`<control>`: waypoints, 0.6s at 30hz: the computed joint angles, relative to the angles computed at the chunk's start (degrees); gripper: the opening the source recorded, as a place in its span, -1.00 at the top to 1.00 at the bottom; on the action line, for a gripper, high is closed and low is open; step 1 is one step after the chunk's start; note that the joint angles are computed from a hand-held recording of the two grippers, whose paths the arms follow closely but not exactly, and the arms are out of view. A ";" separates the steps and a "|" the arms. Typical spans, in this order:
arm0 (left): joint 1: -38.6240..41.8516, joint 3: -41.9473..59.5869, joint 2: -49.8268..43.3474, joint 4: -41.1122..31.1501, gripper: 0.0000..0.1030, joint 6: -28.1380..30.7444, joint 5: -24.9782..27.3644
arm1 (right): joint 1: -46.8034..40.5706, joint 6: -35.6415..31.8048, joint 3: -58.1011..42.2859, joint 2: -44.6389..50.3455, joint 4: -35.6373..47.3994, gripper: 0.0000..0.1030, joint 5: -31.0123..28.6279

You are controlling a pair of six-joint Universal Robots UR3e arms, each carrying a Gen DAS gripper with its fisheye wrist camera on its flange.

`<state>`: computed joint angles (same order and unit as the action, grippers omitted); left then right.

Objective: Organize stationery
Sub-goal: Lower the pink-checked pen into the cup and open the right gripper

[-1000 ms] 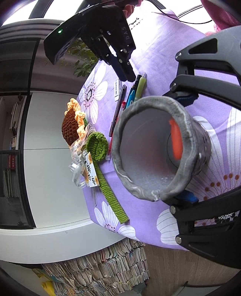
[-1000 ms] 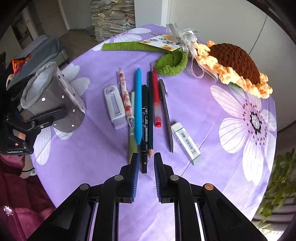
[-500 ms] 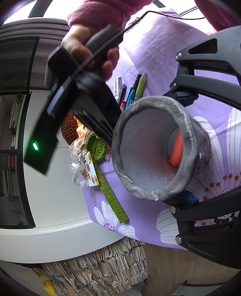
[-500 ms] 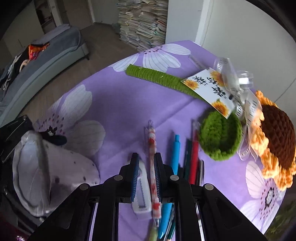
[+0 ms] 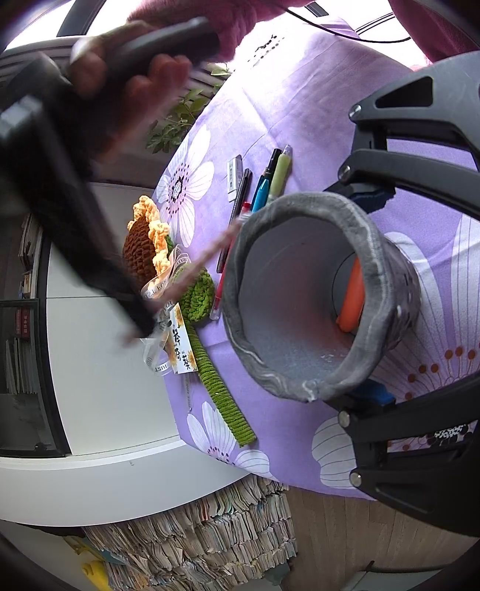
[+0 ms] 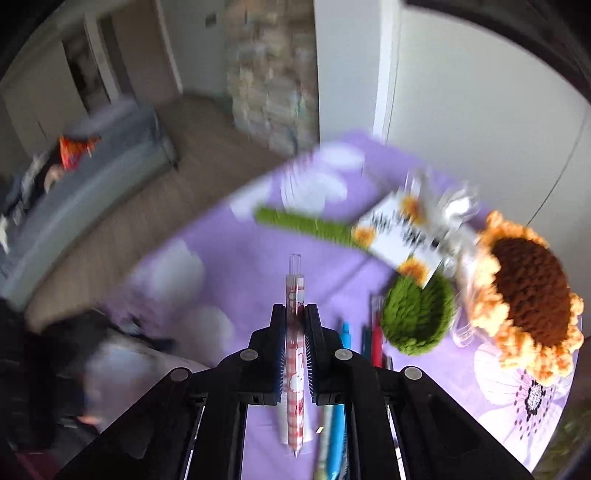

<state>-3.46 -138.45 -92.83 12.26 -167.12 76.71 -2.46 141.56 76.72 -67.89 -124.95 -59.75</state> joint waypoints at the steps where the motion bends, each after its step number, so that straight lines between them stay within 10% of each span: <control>1: 0.02 0.10 -0.22 0.11 -0.35 0.02 -0.02 | -1.87 -0.15 2.72 -3.36 -0.53 0.79 3.47; 9: 0.28 0.50 -0.02 -0.97 -0.35 -0.19 -0.36 | -8.71 -2.44 16.46 -19.96 -1.87 0.79 21.27; 18: 0.82 0.35 0.11 -1.09 -0.35 -0.27 -0.93 | -6.23 1.71 20.95 -15.58 -8.80 0.79 26.08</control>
<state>-2.64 -138.10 -92.72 11.17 -167.38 75.78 -8.69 143.26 97.67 -83.47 -133.75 -33.67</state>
